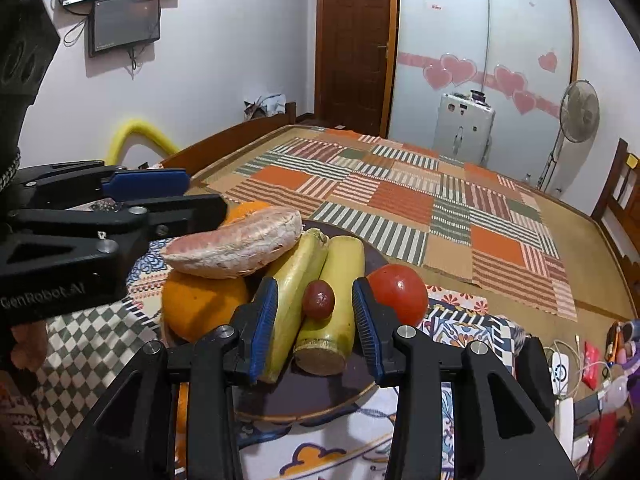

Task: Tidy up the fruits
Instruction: 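Release the pomelo segment on the plate with the left gripper while the right gripper releases the date, then grasp a small mandarin with the right gripper while the left gripper grasps the other mandarin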

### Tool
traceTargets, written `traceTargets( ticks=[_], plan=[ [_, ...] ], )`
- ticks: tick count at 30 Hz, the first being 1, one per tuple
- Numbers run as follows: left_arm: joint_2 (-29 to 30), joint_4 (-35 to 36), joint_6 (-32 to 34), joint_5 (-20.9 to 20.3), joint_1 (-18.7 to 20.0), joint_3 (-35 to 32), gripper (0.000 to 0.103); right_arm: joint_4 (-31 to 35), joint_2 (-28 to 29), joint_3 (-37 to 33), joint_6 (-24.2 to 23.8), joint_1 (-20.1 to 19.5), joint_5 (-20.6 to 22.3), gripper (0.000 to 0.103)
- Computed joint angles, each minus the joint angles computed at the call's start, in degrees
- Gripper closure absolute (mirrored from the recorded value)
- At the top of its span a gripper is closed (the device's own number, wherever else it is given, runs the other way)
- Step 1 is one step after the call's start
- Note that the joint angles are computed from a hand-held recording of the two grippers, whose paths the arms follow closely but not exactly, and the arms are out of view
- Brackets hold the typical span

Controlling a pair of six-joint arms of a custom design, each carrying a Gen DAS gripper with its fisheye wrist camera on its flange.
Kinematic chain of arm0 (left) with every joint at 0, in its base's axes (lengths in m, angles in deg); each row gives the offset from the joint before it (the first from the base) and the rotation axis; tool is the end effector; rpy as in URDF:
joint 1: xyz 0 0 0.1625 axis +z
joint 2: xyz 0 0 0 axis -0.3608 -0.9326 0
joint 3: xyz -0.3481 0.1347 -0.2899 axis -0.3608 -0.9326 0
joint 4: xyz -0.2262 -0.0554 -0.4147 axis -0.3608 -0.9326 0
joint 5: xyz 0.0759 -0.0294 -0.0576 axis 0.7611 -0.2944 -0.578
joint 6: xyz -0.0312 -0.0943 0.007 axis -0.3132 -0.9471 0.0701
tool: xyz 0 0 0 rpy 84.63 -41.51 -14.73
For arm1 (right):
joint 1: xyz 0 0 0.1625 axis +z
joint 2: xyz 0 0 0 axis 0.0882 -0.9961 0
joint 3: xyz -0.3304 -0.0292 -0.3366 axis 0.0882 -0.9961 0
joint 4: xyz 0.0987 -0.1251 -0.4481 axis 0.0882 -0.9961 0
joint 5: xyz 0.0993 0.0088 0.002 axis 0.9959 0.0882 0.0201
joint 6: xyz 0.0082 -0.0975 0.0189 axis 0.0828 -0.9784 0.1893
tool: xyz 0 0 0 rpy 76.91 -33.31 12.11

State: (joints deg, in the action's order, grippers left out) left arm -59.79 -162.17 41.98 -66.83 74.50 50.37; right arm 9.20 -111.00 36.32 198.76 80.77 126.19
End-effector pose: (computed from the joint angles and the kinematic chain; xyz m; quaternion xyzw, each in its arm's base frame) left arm -0.3613 -0.7611 -0.0779 0.4898 0.8268 -0.2394 0.1385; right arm 0.0438 -0.6475 0.2613 0.1319 -0.8237 0.4168 0.3611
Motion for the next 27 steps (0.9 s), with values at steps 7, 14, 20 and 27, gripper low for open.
traceTargets(
  ticks=[7, 14, 20, 27],
  plan=[
    [-4.30, -3.80, -0.01, -0.13, -0.31, 6.42, 0.058, -3.16, -3.28, 4.29, 0.13, 1.39, 0.33, 0.067],
    [-8.35, -5.28, -1.51, -0.14, -0.56, 12.34, 0.058, -5.33, -6.24, 8.71, 1.81, 2.35, 0.16, 0.063],
    [-10.73, -6.89, -1.55, 0.55, -0.63, 16.83, 0.050, -6.78, -7.00, 11.62, 2.24, 2.77, 1.41, 0.062],
    [-12.12, -5.41, -2.64, 1.05, 0.09, 19.48, 0.043, -4.06, -5.35, 11.98, 4.96, 1.65, 1.18, 0.061]
  ],
)
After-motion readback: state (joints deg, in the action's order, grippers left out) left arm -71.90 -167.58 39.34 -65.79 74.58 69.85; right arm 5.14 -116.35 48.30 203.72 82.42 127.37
